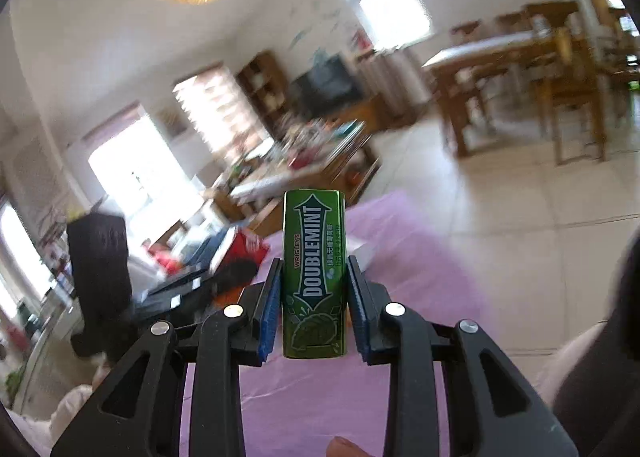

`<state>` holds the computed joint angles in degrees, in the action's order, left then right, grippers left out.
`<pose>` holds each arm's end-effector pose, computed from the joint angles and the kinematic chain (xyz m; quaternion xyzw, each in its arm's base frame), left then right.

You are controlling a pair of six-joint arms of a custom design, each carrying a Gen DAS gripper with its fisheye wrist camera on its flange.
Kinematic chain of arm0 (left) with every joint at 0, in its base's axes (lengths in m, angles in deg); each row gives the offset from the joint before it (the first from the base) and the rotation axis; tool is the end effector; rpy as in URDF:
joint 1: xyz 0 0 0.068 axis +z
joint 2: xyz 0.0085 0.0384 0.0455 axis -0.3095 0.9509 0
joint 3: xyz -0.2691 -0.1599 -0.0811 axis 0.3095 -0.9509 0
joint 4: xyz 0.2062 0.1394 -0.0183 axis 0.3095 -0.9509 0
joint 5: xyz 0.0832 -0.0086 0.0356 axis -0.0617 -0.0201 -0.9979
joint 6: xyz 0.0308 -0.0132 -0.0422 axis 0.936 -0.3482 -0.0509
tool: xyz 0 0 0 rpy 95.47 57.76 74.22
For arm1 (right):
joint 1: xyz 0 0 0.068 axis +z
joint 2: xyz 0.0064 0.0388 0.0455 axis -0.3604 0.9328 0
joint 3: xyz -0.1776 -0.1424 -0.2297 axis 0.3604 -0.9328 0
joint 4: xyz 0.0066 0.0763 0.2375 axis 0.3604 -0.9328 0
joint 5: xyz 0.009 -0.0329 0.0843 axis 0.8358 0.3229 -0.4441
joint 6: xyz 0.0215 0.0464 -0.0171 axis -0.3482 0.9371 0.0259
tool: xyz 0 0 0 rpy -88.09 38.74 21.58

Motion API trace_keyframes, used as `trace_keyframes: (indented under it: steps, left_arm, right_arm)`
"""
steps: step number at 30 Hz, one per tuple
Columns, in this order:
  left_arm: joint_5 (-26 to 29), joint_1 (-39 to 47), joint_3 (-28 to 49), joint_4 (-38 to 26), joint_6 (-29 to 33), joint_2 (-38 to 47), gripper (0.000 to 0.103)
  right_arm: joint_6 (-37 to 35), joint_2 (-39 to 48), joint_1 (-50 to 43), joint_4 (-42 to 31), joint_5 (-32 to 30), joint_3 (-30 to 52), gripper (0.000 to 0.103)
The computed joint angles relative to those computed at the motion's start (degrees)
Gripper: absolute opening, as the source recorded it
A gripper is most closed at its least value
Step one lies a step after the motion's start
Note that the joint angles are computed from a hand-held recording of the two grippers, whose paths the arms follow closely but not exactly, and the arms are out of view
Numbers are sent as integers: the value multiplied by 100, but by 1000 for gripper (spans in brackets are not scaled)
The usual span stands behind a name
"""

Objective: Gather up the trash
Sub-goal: 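Drop red milk carton from left tool while right drops Doublemint pack into bin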

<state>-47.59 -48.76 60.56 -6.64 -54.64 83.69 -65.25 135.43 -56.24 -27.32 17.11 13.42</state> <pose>0.1830 -0.1023 0.2371 0.0427 0.8778 -0.1390 0.4565 0.1856 -0.0895 0.1898 -0.1470 0.7993 0.3975 0.4262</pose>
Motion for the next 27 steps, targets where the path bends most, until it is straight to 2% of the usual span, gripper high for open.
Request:
trace_keyframes:
  steps: [1,4,7,11,18,24,27]
  left_arm:
    - [-198,-383,116,153,-133,241,50]
    - [-564,-1313,615,661,-379,1198,50]
    - [-682,-1912,1192,971,-494,2169,50]
    - [-626,-2509,2289,1007,-583,3467,50]
    - [-455,-2948,4305,639,-464,5279,50]
    - [-320,-3084,5854,-70,-457,6397,50]
    - [-327,-3135,6158,-228,-498,6632,51]
  right_arm:
    - [-543,235,-386,-600,-102,302,31]
    - [-1592,873,-1235,-1729,-240,1064,31]
    - [-2294,1557,-1927,-2529,-274,1788,31]
    - [-1966,2334,-2453,-2416,-299,2549,31]
    - [-282,3176,-2804,-889,-224,3094,31]
    - [123,3767,-2906,-565,-137,3575,31]
    - [161,3949,-2915,-542,-90,3692,31]
